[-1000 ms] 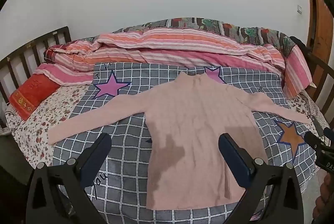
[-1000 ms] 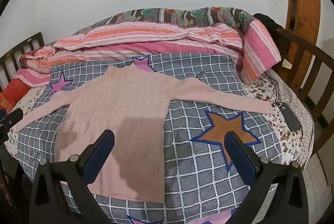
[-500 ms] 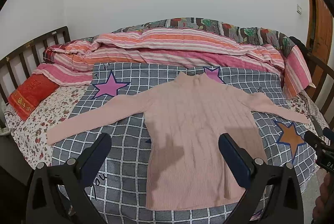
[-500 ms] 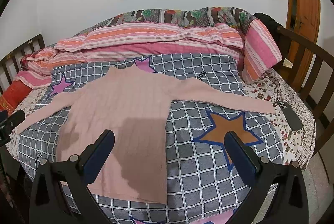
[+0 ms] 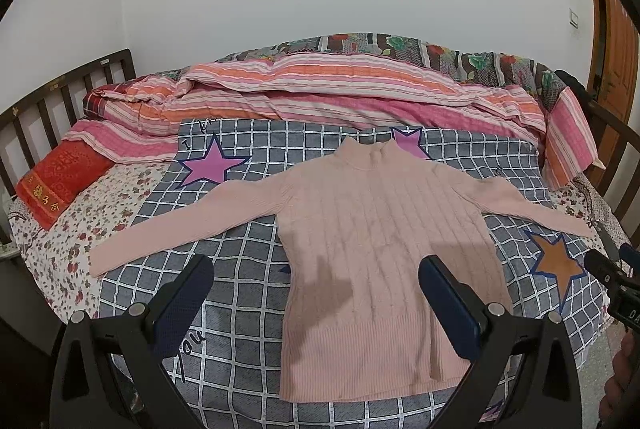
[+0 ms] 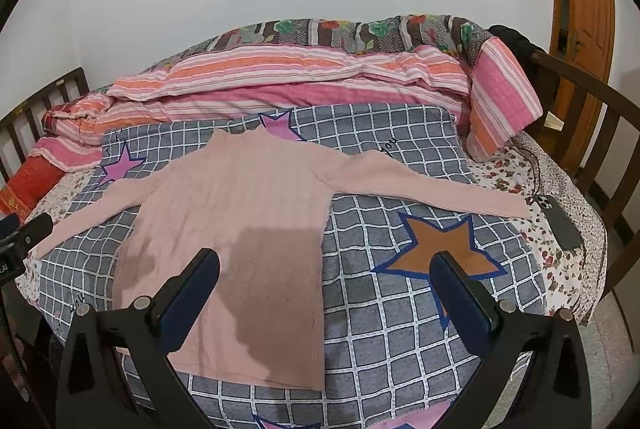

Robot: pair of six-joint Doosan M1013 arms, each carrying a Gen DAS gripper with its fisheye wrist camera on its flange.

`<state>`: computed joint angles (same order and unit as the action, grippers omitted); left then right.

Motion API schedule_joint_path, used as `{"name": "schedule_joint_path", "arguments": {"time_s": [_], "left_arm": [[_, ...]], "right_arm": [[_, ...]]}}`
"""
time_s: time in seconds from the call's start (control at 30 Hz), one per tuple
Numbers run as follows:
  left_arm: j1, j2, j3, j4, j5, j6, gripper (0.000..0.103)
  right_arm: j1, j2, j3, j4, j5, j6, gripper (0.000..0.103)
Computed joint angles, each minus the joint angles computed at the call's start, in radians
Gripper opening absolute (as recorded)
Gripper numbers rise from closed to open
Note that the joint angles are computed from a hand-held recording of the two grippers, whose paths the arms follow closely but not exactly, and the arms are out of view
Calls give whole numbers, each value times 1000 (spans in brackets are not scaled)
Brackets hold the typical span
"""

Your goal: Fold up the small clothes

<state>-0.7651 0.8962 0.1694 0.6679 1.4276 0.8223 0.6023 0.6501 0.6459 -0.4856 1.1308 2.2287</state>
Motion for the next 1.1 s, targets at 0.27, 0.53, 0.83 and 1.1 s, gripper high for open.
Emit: {"name": "schedule_joint_path", "arguments": {"time_s": [0.27, 0.53, 0.83, 1.1], "left_arm": [[0, -27, 57, 4, -26, -26, 103], [2, -46, 96, 8, -47, -45, 103], [7, -68, 135, 7, -64, -63, 103], [10, -81, 159, 9, -84, -72, 103]], "right_arm": [[0, 0, 0, 5, -4, 0, 103], [1, 2, -1, 5, -4, -2, 103], [3, 12, -18, 7, 2, -13, 103], [4, 23, -37, 10, 9, -24, 103]]}}
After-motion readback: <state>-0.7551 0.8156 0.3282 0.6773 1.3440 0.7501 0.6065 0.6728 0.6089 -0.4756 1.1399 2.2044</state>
